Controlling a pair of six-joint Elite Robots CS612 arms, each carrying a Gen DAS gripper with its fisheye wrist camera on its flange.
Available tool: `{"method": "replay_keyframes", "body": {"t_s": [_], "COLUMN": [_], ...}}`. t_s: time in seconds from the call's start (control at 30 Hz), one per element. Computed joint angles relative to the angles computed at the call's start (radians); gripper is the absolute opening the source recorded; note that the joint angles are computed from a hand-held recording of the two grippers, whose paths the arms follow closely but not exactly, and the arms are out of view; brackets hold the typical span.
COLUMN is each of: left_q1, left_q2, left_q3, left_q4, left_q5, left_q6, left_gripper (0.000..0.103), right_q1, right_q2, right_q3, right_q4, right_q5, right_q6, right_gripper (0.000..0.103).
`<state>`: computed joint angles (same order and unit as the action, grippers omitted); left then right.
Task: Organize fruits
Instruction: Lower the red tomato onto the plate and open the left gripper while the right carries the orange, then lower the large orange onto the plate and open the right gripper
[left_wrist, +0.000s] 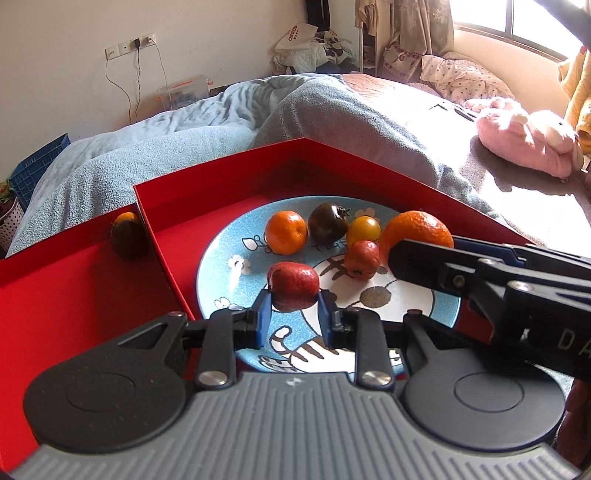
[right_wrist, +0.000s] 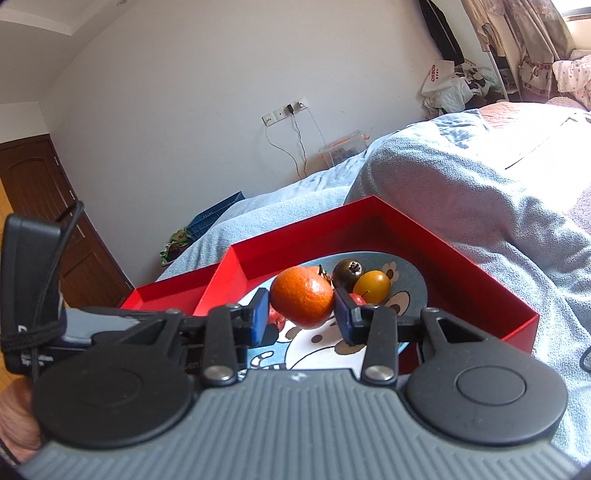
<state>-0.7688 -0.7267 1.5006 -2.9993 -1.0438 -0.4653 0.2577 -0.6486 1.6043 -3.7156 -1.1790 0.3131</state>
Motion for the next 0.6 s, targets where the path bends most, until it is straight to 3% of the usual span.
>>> {"method": "replay_keyframes", "body": {"t_s": [0.33, 0.6], "left_q1": [-0.027, -0.056], "left_q2": [-0.039, -0.073], "left_q3": [0.095, 0.164], "left_q4": [-0.142, -0.204], "left_q5": [-0.004, 0.020], "left_q6": [-0.013, -0.010], "left_gripper": [0.032, 0.032], "right_q1": [0.012, 0.024], "right_q2": [-0.008, -0.013], "right_q3": [-0.005, -0.010], "right_q4": [0.065, 0.126], "right_q5": [-0.025, -0.051], "right_q6": [-0.059, -0.119], "right_gripper": [0.042, 0.042]}}
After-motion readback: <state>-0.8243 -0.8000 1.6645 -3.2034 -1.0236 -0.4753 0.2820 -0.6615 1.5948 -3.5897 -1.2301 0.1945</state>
